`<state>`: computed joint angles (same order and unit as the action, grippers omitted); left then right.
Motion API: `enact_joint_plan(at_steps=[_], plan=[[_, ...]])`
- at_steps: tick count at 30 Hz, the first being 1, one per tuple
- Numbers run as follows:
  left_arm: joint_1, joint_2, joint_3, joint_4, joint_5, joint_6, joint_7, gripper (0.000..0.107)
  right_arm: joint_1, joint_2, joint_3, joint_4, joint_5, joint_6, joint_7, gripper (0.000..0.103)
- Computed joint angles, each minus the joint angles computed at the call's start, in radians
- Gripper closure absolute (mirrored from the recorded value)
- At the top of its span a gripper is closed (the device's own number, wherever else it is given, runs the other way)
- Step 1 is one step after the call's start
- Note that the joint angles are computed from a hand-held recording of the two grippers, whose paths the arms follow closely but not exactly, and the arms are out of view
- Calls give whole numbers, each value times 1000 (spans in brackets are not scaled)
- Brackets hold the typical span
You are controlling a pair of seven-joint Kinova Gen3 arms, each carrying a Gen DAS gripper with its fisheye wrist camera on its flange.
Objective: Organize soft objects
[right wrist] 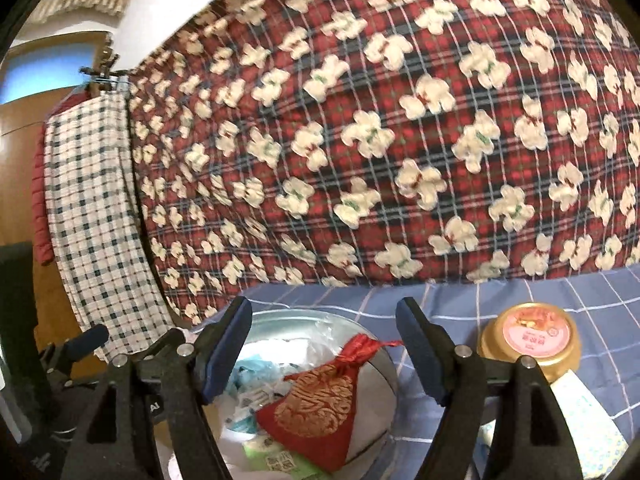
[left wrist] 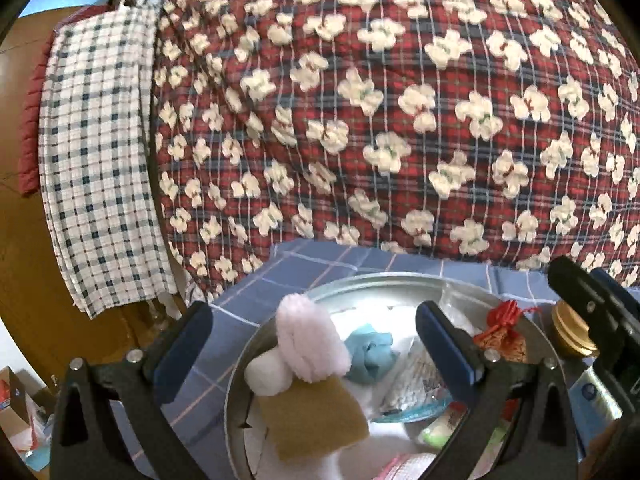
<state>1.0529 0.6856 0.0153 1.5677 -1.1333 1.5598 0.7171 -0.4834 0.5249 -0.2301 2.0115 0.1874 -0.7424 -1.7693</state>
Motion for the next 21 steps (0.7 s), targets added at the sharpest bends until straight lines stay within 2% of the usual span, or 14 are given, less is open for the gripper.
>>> enact_joint_plan(at_steps=[3,10,15,21], plan=[[19,14,-5,-2,-17,23,7,5,-22,21,12,32,-25,-98,46,26],[80,89,-27,-39,-51,129,33,5,-73,43,32,85,-143,-238,128,26],[91,103,-19,-30,-49,131,83,5,-88,59,37,137,-200,-351,163,25],[102,96,-11,-13,-48,122,140,5,-80,48,37,180,-204,-395,162,24]])
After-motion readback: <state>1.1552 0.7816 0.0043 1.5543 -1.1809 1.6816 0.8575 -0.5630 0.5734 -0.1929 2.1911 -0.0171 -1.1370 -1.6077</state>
